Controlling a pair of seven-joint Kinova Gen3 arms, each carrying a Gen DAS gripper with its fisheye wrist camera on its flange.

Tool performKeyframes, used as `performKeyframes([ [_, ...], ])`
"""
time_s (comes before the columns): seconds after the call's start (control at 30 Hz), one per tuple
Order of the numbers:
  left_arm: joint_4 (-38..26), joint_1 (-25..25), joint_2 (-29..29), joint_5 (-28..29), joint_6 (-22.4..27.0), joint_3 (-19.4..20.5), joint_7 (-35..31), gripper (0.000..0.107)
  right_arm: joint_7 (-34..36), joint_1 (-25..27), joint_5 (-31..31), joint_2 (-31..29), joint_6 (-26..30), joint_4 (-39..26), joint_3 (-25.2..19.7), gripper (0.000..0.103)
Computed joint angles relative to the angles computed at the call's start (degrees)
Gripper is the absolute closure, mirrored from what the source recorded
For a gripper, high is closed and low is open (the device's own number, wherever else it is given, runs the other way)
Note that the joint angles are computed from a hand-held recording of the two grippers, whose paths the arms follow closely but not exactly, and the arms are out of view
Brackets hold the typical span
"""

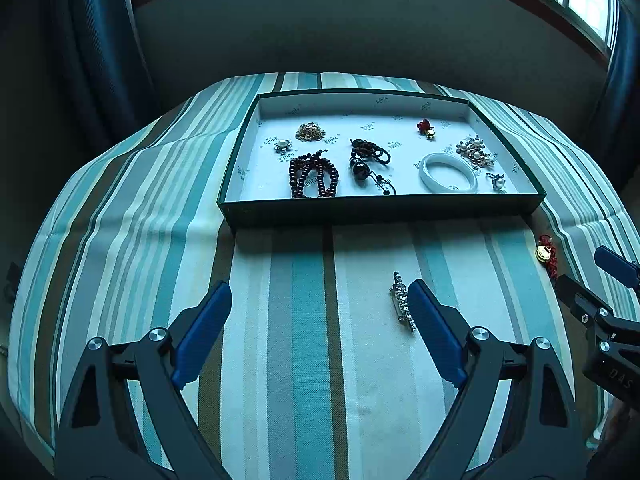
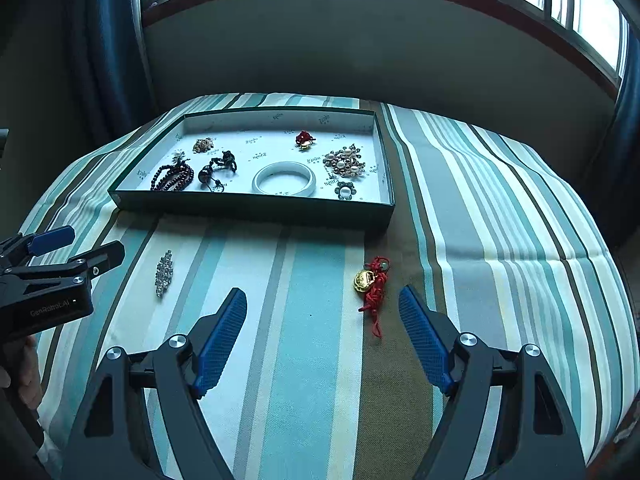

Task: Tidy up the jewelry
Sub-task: 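Withdraw both grippers toward the rhinestone brooch and red knotted charm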

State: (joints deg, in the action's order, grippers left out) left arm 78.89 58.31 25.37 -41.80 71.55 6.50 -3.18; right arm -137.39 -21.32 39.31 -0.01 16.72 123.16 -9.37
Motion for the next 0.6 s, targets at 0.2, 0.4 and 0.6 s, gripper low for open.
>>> performKeyframes([
  [0.2, 0.1, 0.4, 1.1, 1.2, -0.8, 0.3, 0.0, 0.018, 3.5, 0.4, -3.7, 0.5, -1.2, 1.5, 0.4, 0.026],
  [0.4, -0.2, 0.0, 1.5, 2.0, -2.5, 0.0, -0.7, 0.018, 8.0, 0.6, -8.5, 1.4, -2.2, 1.6, 1.4, 0.033],
  [0.6, -2.3, -0.8, 3.4, 2.9, -4.1, -0.6, -4.1, 0.028, 9.9, 0.5, -10.5, 1.7, -2.7, 1.5, 2.4, 0.034],
])
